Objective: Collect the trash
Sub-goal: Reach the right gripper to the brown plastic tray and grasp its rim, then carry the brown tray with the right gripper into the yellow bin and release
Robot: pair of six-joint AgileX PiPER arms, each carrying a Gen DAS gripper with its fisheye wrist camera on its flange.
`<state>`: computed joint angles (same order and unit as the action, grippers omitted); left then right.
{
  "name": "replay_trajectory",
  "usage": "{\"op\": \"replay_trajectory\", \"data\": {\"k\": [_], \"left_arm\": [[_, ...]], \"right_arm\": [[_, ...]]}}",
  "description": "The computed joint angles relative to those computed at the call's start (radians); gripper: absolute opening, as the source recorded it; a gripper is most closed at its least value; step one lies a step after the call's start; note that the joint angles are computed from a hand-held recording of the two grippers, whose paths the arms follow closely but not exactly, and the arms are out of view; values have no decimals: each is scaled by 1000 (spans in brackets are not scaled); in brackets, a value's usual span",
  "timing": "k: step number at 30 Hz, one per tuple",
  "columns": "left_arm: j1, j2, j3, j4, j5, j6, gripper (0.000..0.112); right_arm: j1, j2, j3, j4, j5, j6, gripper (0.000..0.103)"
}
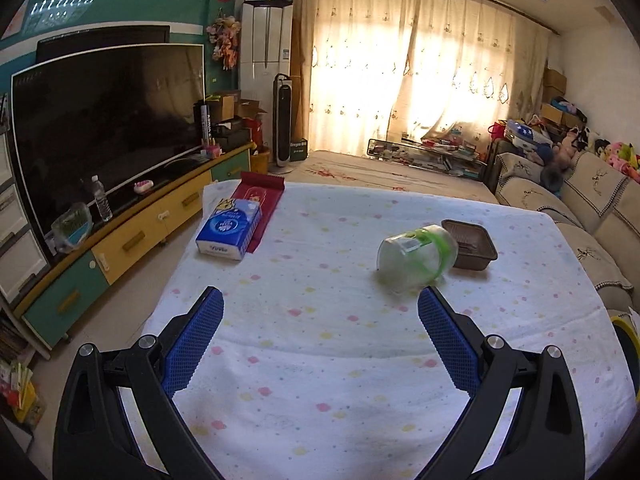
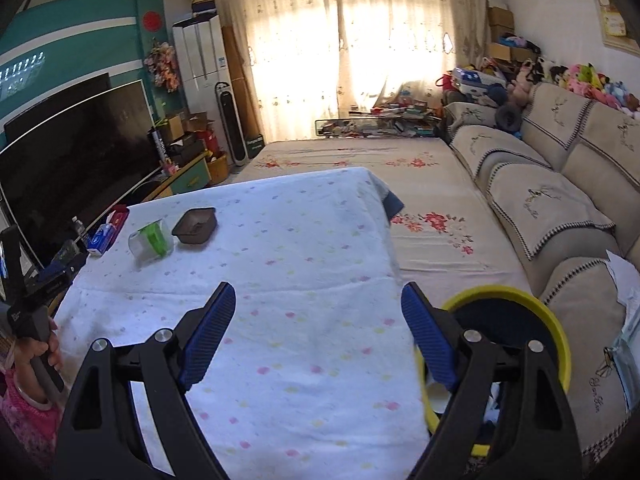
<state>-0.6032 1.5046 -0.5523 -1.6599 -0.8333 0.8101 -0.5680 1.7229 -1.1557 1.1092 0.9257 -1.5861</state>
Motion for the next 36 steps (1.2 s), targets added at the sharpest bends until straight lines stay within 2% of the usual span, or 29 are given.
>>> {"op": "replay_trajectory", "data": {"k": [3, 7, 11, 13, 15, 18, 23, 25, 27, 29, 31, 32, 34, 36], "left_arm": [[32, 11, 15, 38, 69, -46, 96], [-12, 59, -6, 38, 74, -52, 96], [-39, 73, -24, 31, 62, -39, 96], [-39, 70, -21, 37, 66, -49, 96], [-37, 63, -24, 19, 68, -33, 96], [-41, 57, -16, 15, 66, -41, 96], [-60, 58, -18, 5, 41, -33, 96], [-67, 62, -24, 1, 33, -27, 96], [-66, 60, -23, 4, 37, -26, 96], [-69, 60, -24, -1, 34, -22, 96], [-70, 58, -23, 2, 35, -23, 96], [-71, 60, -23, 0, 34, -22, 96], [-73, 60, -22, 0, 32, -22, 96], [-74, 59, -21, -3, 29, -20, 96]], "right_arm": [[154, -6, -12, -6, -85, 67, 80], [374, 49, -83, -92, -235, 213, 79], [561, 164, -210, -268, -331, 431, 65], [632, 243, -303, -390, -351, 578, 51], [680, 318, -392, -492, -348, 713, 45], [730, 432, -544, -609, -292, 889, 39], [781, 533, -663, -726, -279, 1050, 38], [793, 568, -711, -768, -258, 1108, 32], [794, 599, -753, -764, -223, 1127, 31], [797, 596, -749, -767, -232, 1129, 29], [798, 596, -751, -769, -231, 1130, 14], [795, 594, -747, -760, -231, 1123, 14], [787, 582, -731, -747, -237, 1113, 5], [773, 575, -724, -723, -234, 1092, 5]]}}
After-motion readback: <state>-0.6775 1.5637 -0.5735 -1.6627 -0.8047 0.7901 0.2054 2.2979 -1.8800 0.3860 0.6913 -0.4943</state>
